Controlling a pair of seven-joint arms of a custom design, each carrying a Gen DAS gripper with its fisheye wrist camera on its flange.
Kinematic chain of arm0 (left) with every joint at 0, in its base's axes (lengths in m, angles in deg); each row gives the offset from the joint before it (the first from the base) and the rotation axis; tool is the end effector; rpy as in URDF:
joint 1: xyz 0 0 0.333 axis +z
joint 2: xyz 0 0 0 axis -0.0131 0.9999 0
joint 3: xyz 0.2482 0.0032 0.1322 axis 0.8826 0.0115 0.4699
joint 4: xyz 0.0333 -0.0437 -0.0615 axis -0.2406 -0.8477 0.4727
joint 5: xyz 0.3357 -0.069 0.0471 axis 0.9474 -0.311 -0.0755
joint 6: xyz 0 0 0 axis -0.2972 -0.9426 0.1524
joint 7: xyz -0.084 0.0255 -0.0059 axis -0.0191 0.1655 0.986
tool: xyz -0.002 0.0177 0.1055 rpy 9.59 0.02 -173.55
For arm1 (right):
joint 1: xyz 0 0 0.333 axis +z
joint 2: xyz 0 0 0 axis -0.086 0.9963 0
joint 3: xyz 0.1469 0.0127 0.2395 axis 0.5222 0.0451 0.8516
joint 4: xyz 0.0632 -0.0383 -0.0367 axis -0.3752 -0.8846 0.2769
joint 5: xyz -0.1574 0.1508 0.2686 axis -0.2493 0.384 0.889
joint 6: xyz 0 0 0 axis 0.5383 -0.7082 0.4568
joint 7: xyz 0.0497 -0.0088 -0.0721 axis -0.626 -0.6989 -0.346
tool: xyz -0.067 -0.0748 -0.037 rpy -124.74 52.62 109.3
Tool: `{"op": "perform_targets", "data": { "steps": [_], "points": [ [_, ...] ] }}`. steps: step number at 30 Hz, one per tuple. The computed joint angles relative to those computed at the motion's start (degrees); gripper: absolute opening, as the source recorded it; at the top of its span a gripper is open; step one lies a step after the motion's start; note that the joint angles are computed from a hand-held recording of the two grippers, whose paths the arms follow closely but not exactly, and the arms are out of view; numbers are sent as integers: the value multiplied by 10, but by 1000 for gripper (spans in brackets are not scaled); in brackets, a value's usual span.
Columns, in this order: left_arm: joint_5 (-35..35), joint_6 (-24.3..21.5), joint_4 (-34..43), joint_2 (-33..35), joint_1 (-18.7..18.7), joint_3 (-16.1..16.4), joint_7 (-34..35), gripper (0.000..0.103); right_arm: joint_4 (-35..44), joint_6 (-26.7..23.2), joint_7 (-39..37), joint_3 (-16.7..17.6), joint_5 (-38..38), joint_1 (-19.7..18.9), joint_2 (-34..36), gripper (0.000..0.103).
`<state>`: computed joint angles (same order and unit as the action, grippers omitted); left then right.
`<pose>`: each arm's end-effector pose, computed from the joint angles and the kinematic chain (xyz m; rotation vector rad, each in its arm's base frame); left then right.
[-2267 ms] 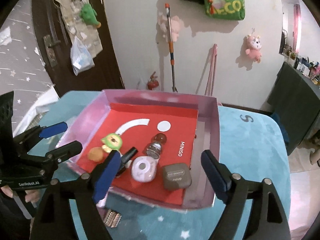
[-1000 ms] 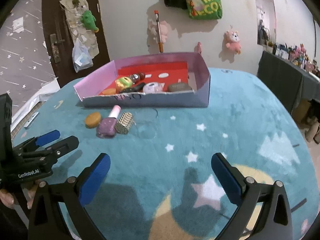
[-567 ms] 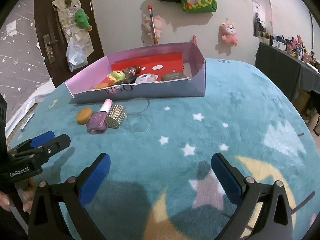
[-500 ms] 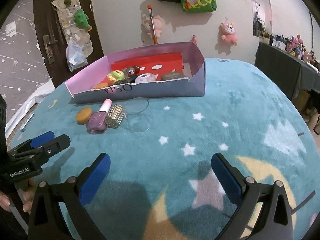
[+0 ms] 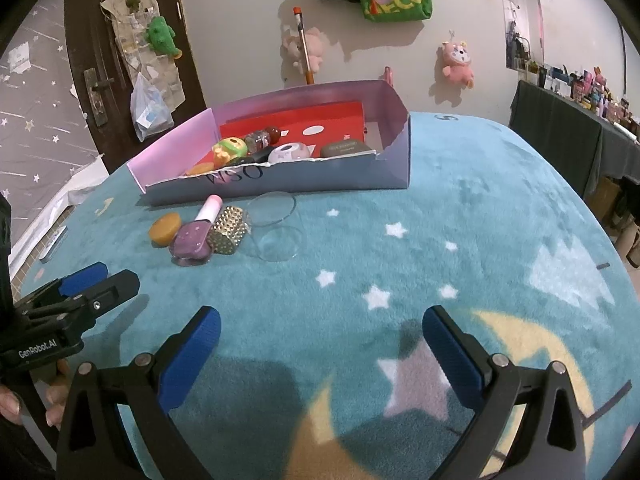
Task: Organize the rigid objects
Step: 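Move the left tool to the orange sponge puff while the right tool approaches the glass cup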
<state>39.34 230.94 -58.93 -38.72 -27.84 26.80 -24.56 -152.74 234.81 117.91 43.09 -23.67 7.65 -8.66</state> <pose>0.5374 -0.3562 0.4103 -1.9686 1.5051 -0.8635 0.6034 0.2092 0.4066 -1.9802 1.2777 -0.3891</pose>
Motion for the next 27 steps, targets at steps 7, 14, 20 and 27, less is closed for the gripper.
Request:
{"op": "perform_targets", "data": {
  "steps": [7,14,20,27],
  "points": [
    [-47,-20,18,12,5,-9,42,94,10,-20,13,-13,-24,10,4,103],
    [-91,-26,29,20,8,-10,84,94,29,-38,32,-25,-49,19,13,103],
    [-117,-37,44,28,8,-9,109,94,62,-78,53,-36,-79,27,28,103],
    [-151,-50,62,38,15,-9,145,94,111,-116,73,-48,-114,38,52,103]
  ]
}}
